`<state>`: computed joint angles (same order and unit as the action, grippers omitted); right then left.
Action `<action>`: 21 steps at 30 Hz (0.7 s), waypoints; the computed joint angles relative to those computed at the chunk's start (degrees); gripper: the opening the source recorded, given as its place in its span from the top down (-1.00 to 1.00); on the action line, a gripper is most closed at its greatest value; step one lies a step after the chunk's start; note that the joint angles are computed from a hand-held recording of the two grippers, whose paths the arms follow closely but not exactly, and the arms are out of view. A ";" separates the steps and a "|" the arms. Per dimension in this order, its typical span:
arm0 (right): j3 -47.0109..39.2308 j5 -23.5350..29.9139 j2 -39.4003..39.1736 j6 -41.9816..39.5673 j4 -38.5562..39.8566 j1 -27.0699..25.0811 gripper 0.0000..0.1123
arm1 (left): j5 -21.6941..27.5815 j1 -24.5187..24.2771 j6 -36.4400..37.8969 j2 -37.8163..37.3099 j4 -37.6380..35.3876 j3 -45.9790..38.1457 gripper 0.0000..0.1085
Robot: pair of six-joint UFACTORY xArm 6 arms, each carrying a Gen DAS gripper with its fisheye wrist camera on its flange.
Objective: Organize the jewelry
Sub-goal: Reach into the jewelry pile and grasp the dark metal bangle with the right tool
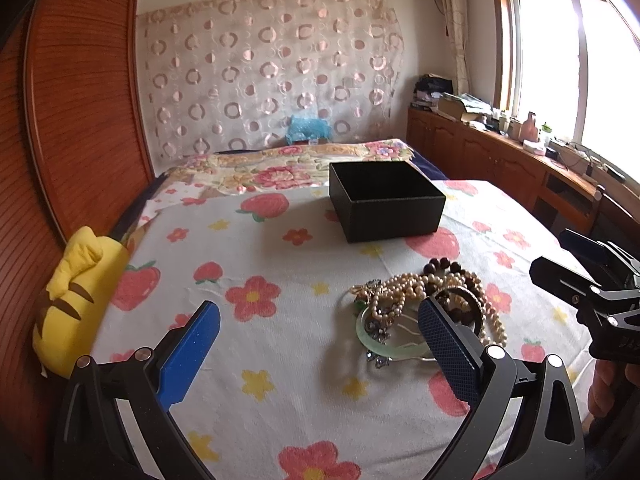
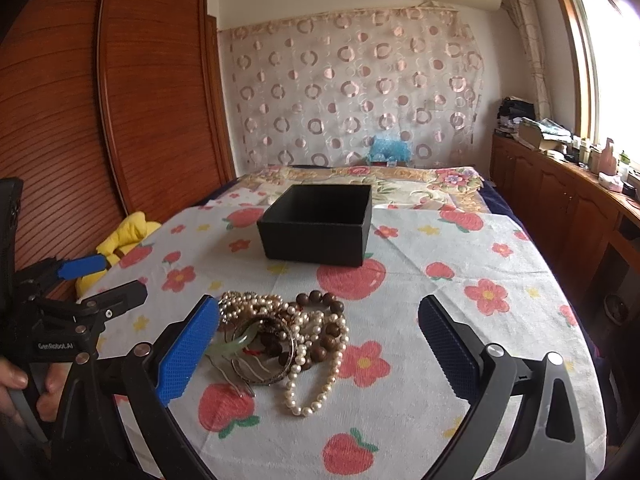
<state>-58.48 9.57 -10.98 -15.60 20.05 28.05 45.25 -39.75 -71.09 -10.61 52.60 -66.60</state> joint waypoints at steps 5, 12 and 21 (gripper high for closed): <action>-1.47 4.57 1.21 -7.60 5.76 -0.13 -0.44 | -1.77 0.95 1.45 -0.26 -1.84 1.10 -0.76; -4.92 11.66 3.90 -13.22 8.26 -0.91 0.12 | -5.92 2.60 4.04 -0.20 -5.69 2.82 -0.76; -11.02 18.70 8.75 -15.80 6.62 -0.50 0.61 | -9.37 3.65 7.98 1.01 -9.66 3.40 -0.76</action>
<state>-69.50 28.28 -2.22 -31.40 26.67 27.55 35.88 -36.10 -63.11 -9.59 42.94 -63.21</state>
